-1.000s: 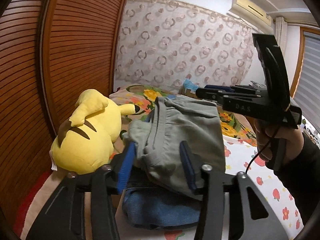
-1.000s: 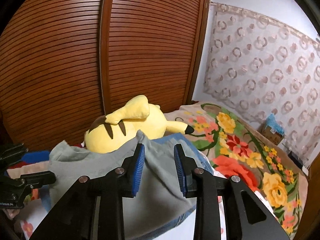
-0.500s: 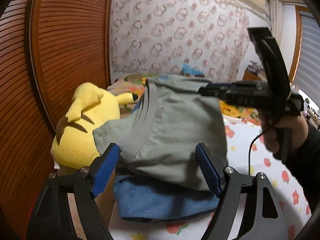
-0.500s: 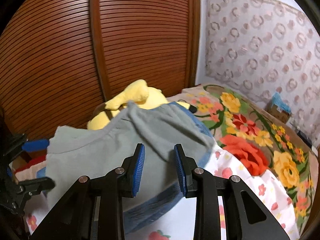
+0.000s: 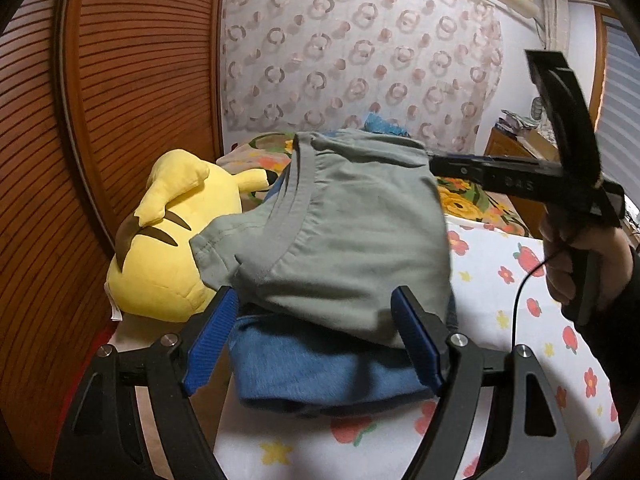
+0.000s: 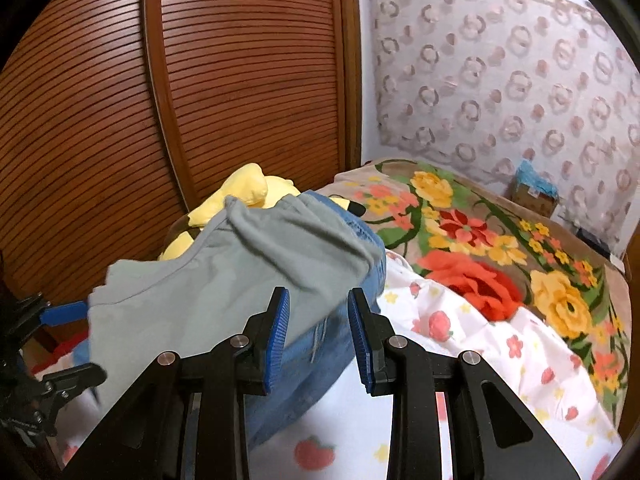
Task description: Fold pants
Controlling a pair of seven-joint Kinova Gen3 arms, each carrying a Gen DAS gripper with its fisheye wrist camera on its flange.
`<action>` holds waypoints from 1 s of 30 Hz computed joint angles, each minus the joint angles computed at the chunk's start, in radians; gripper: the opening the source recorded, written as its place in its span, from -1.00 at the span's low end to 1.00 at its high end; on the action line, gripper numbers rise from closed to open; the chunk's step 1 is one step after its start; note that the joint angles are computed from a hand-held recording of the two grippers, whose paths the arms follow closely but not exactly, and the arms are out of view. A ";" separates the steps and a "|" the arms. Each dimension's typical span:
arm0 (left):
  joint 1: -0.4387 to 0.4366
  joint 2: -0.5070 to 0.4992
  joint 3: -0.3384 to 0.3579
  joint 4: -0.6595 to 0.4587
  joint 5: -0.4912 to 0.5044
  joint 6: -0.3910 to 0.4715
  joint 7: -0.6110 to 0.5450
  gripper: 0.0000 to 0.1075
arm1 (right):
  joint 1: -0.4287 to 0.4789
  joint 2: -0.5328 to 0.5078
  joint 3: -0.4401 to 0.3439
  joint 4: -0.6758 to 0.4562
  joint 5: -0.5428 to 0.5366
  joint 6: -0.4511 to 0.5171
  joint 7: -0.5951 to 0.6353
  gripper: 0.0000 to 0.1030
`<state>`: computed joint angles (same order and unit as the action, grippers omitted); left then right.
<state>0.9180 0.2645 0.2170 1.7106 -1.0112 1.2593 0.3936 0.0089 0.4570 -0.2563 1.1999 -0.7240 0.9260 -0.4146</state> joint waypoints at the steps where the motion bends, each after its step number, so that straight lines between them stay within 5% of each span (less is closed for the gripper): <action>1: 0.006 0.002 0.003 -0.008 0.000 0.011 -0.003 0.48 | 0.015 -0.019 -0.004 0.030 -0.013 -0.004 0.012 -0.40; 11: 0.113 0.041 0.021 -0.111 -0.025 0.133 -0.034 0.48 | 0.150 -0.233 0.071 0.325 -0.226 0.043 0.198 -0.40; 24: 0.275 0.129 -0.005 -0.272 -0.083 0.224 -0.106 0.49 | 0.217 -0.487 0.343 0.625 -0.400 0.198 0.450 -0.39; 30: 0.332 0.163 -0.027 -0.326 -0.098 0.227 -0.136 0.65 | 0.217 -0.556 0.448 0.713 -0.416 0.241 0.503 -0.25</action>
<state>1.2500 0.4275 0.1899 1.3848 -1.1096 1.4867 0.2574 0.2255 -0.0986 0.1914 1.9133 -1.1400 1.1669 0.0888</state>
